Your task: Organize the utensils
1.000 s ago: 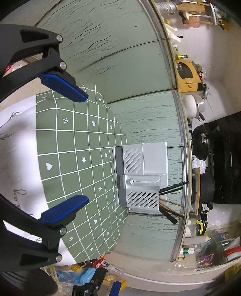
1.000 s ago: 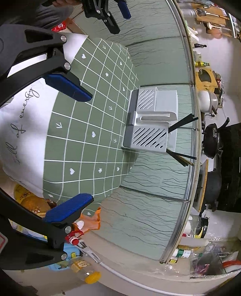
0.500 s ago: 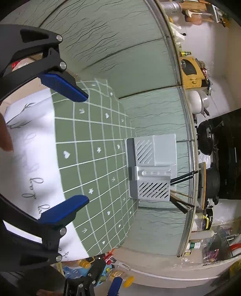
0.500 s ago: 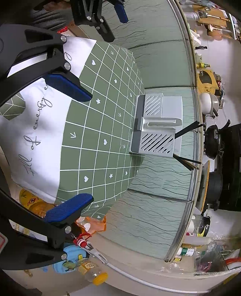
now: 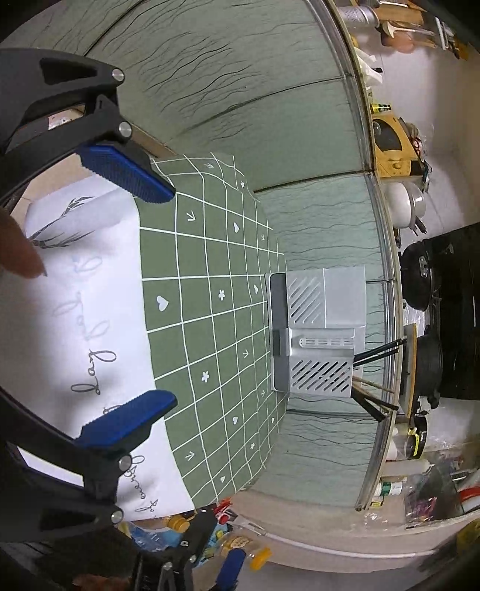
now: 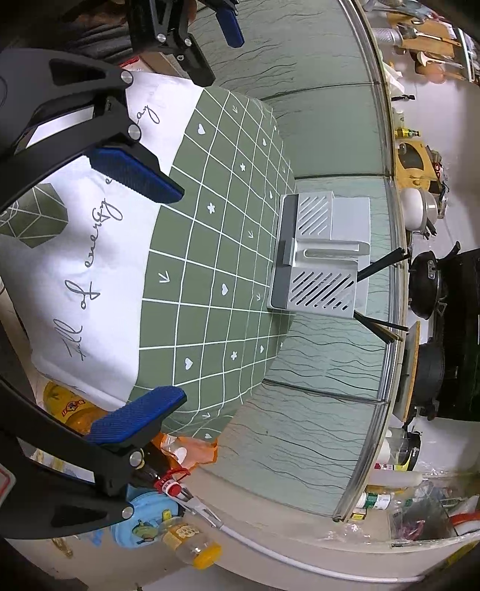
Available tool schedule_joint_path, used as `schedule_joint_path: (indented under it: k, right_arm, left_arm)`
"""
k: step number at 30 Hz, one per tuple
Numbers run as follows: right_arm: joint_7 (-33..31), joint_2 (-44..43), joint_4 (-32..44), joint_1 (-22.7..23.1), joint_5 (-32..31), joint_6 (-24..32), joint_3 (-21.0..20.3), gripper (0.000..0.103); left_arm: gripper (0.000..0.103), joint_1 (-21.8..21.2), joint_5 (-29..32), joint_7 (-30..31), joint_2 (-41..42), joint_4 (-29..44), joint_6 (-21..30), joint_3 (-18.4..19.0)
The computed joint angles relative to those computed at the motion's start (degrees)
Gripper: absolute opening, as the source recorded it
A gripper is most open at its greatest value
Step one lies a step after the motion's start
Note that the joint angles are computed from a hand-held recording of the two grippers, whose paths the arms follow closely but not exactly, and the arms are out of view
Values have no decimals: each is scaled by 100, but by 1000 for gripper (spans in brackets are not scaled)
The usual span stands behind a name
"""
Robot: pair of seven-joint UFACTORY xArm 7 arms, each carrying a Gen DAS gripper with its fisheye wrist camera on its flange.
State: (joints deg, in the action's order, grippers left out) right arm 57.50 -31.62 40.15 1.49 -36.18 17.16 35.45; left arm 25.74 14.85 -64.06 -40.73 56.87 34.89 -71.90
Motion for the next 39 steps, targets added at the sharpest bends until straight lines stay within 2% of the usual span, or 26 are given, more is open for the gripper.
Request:
schedule_joint_path:
  k: [23,39]
  right_arm:
    - [-304,-380,-72,84,385,7,-165,95]
    - [-484,-676,-47,-115,620,-9,-117,95]
  left_arm:
    - [98,-238,154,-194,-138,57,219,291]
    - [98,-348,222,-189,-251,68,319,470]
